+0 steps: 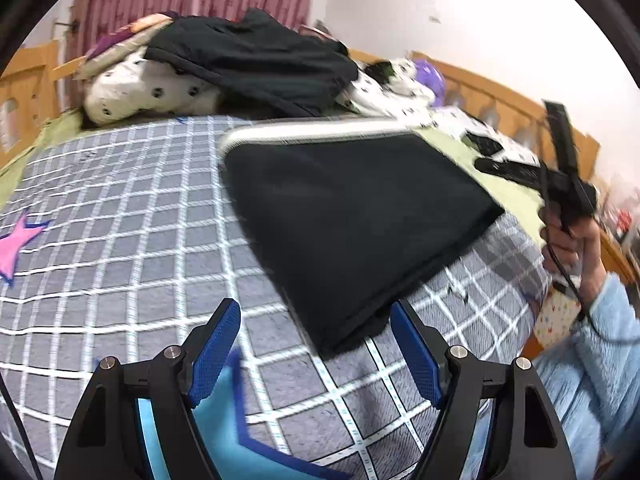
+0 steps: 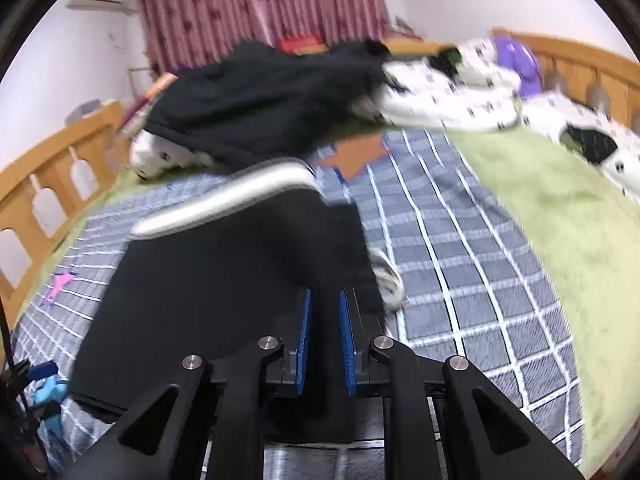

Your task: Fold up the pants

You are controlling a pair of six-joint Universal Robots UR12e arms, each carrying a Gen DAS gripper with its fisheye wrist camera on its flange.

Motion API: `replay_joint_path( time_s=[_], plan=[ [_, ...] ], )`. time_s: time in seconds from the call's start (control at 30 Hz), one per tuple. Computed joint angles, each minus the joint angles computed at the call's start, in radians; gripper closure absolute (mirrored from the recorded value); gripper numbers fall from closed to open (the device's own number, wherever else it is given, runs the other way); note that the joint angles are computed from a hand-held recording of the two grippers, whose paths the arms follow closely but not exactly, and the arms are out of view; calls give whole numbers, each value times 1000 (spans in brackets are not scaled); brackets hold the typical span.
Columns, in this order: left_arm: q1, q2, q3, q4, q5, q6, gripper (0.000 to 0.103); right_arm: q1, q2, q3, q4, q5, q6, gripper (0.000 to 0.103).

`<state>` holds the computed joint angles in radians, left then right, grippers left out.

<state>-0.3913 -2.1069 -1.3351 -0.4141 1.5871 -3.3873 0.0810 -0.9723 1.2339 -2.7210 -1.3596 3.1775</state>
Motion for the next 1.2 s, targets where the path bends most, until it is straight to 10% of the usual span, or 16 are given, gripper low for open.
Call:
replay_joint_path(
  time_s=[0.13,0.3,0.57,0.7,0.97,1.2],
  plan=[
    [-2,-42,101,-63,55,5,28,12,9,-32,7,40,-56,86],
    [-12,-124,226,-245,83,-9,28,34,36,-75,208,-89,-153,86],
    [21,-139,230,-242,-75,-53,28,5,12,-60,298,-10,-179,86],
    [49,-177,308,-271,-86,-121,30,-12,48,-122,225,34,-105,27],
    [108,-277,421,-319,-265,-219,30,-29,240,-432,523,147,-50,26],
    [116,-320,479,-307,-336,-294,69,-36,327,-598,733,256,-53,32]
  ],
)
